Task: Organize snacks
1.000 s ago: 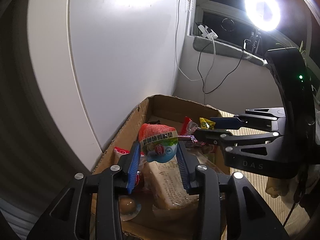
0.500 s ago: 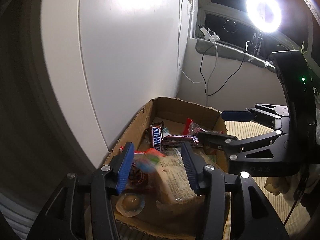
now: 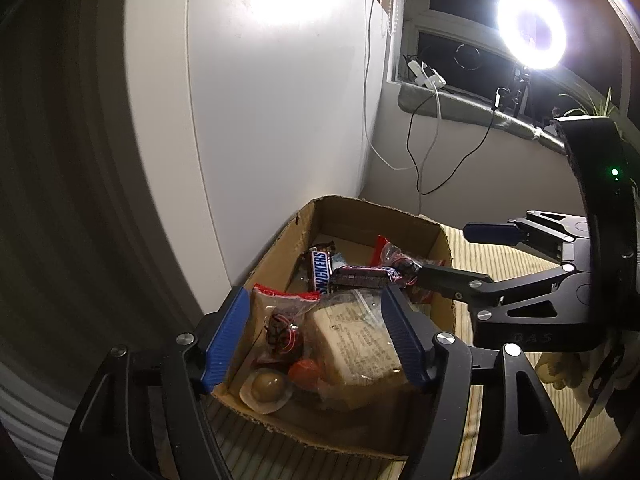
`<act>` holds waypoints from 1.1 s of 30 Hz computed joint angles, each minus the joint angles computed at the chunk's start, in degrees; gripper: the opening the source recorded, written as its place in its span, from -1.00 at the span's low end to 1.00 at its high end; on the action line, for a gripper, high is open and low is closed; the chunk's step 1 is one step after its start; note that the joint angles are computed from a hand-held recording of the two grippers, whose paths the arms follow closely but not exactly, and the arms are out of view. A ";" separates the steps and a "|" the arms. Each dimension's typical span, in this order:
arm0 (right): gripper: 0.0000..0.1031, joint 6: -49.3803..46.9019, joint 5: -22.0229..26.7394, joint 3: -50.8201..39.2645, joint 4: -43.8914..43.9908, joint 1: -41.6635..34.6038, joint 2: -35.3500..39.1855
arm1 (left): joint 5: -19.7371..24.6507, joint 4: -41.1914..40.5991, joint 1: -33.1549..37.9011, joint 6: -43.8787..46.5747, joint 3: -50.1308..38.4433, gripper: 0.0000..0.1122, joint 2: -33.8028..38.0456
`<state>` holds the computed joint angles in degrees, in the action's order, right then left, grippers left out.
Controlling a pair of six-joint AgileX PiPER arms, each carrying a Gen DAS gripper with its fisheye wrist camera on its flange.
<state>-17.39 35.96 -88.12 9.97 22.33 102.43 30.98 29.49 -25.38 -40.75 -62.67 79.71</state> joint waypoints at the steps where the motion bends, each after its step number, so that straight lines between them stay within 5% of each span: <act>1: 0.47 0.30 -0.15 0.28 -0.26 0.12 -0.21 | 0.13 0.25 -0.08 -0.36 0.12 0.22 -0.12; 18: 0.49 10.53 -4.01 6.55 -8.68 2.43 -6.54 | 1.97 4.41 -1.45 -5.41 1.45 0.24 -2.20; 22: 0.87 16.98 -6.73 9.22 -14.51 3.36 -8.70 | 2.87 6.96 -2.33 -7.90 1.89 0.37 -2.87; 33: 0.87 30.02 -7.63 13.59 -24.14 5.19 -14.54 | 5.74 13.14 -6.61 -15.67 3.33 0.37 -5.24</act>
